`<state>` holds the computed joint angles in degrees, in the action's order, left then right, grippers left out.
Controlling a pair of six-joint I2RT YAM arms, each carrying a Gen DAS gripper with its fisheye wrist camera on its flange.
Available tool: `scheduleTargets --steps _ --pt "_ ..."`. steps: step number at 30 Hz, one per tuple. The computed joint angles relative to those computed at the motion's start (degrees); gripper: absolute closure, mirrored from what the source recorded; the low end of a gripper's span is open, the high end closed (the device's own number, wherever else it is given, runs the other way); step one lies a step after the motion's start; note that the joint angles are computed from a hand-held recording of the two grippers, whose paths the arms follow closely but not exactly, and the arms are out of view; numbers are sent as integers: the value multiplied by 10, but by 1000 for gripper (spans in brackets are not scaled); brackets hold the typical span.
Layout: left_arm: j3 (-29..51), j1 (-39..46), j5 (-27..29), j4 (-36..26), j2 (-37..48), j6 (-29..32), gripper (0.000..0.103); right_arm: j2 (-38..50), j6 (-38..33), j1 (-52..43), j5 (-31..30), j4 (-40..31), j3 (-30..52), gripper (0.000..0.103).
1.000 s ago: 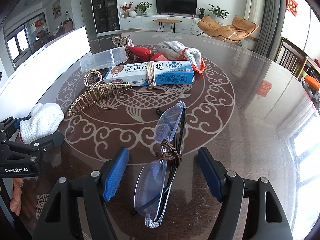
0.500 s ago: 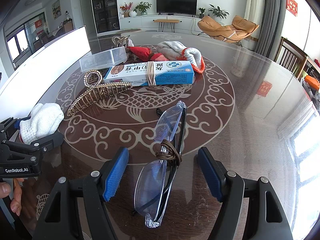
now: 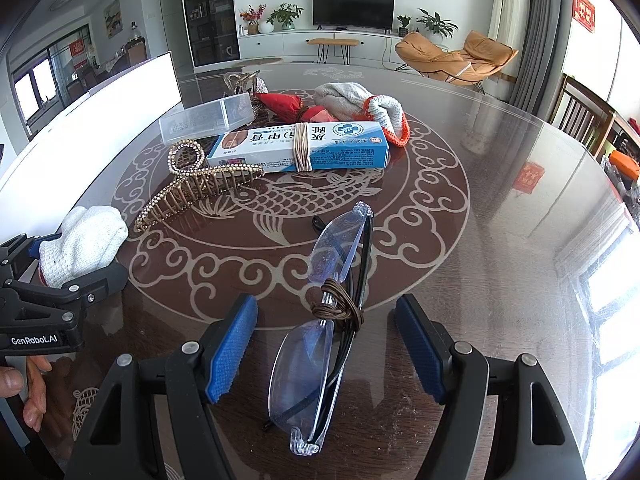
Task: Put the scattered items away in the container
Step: 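Grasp the eyeglasses by the folded arms with the right gripper while the left gripper holds the glove, then carry the glove and eyeglasses over the cardboard box and open both grippers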
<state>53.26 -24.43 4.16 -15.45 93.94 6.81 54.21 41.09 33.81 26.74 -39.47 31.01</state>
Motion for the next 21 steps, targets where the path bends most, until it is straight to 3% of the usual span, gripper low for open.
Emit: scheduleTargets --steps 3,4,6,7,14,18,21 --pt "10 0 4 -13 5 10 0 3 -9 -3 -4 5 1 32" --pt "14 -1 7 -17 6 14 2 -1 -12 -5 -5 3 1 43" --pt "6 -6 17 -18 -12 26 34 -12 -14 0 1 0 -3 75" --pt "9 -10 24 -30 -19 31 60 -23 -19 -5 -9 -5 -5 80" --pt "-13 10 123 -51 -65 -15 63 -211 -7 -52 -95 -61 -38 81" --pt "-34 -3 127 -51 -90 -30 63 -241 11 -76 -127 -85 -43 81" --pt "-49 -1 145 -55 -103 -37 63 -223 41 -40 -104 -87 -35 81"
